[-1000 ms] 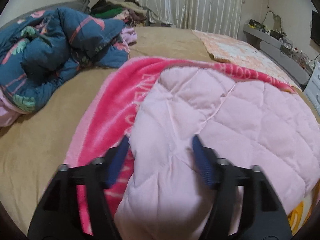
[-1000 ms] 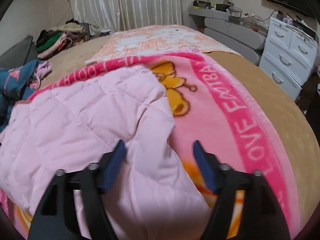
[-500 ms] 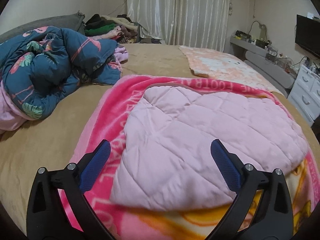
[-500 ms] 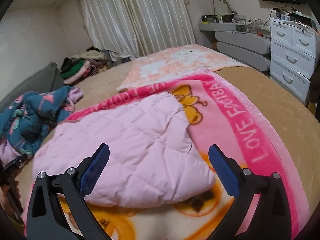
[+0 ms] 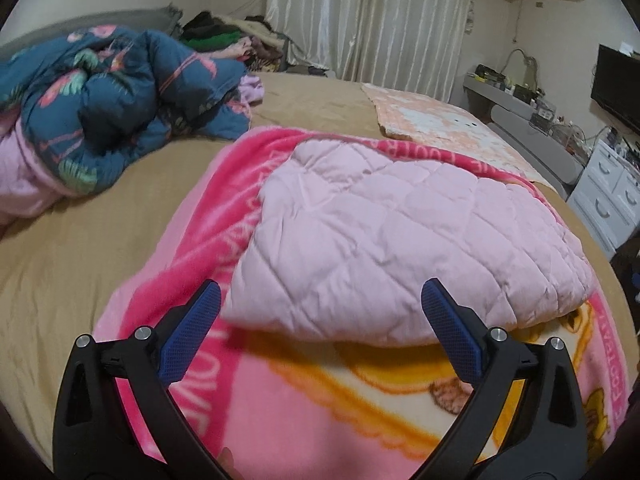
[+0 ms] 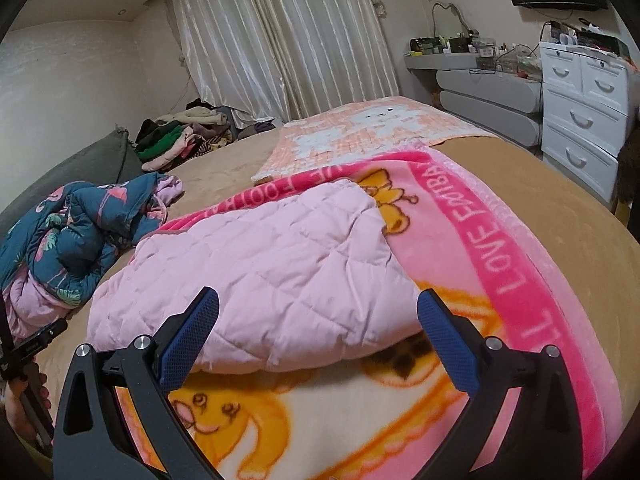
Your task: Fold large clothes
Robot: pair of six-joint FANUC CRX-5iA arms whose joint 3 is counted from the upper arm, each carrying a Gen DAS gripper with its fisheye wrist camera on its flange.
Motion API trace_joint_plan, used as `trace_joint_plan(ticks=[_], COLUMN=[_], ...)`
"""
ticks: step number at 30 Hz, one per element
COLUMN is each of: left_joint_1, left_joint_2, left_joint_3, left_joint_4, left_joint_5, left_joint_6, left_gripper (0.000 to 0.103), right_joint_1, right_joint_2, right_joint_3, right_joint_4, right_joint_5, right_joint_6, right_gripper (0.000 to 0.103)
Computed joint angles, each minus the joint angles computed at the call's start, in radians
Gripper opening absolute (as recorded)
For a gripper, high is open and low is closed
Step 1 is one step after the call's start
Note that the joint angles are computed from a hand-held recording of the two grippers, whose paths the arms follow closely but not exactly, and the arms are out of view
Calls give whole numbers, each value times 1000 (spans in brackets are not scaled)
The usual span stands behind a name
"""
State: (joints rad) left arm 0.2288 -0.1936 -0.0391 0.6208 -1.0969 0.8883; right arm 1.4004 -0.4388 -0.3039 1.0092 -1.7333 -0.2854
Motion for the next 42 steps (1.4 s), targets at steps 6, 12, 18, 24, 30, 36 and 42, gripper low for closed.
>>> trace_joint_plan(ticks=[6, 12, 18, 24, 30, 36, 42], left_joint_1=[16, 22, 10, -22, -52, -75, -75], left_joint_2=[-32, -45, -31, -27, 2, 56, 101], left_joint_3=[-44, -86, -100, -102, -80, -39, -25], left_joint_4=[-30, -35, -47, -87, -103, -96, -56], left_joint_5=[-16, -61, -79, -49, -46, -65, -85], left_joint_6=[9, 19, 70, 98, 138, 193, 250], left_gripper=[94, 94, 94, 94, 94, 94, 94], right_joint_1=[41, 71, 65, 29, -19, -88, -186], right_joint_2=[-9, -30, -26, -40, -77, -105, -80], right_joint_3=[-24, -70, -91, -113, -150, -186, -180], right_joint_4=[-41, -82, -127, -155, -165, -171, -192], right_joint_5=[-27, -21, -27, -11, 49, 145, 252], right_joint_6=[-93, -204, -240, -268, -321, -368, -314], right_gripper=[99, 99, 99, 99, 99, 99, 99])
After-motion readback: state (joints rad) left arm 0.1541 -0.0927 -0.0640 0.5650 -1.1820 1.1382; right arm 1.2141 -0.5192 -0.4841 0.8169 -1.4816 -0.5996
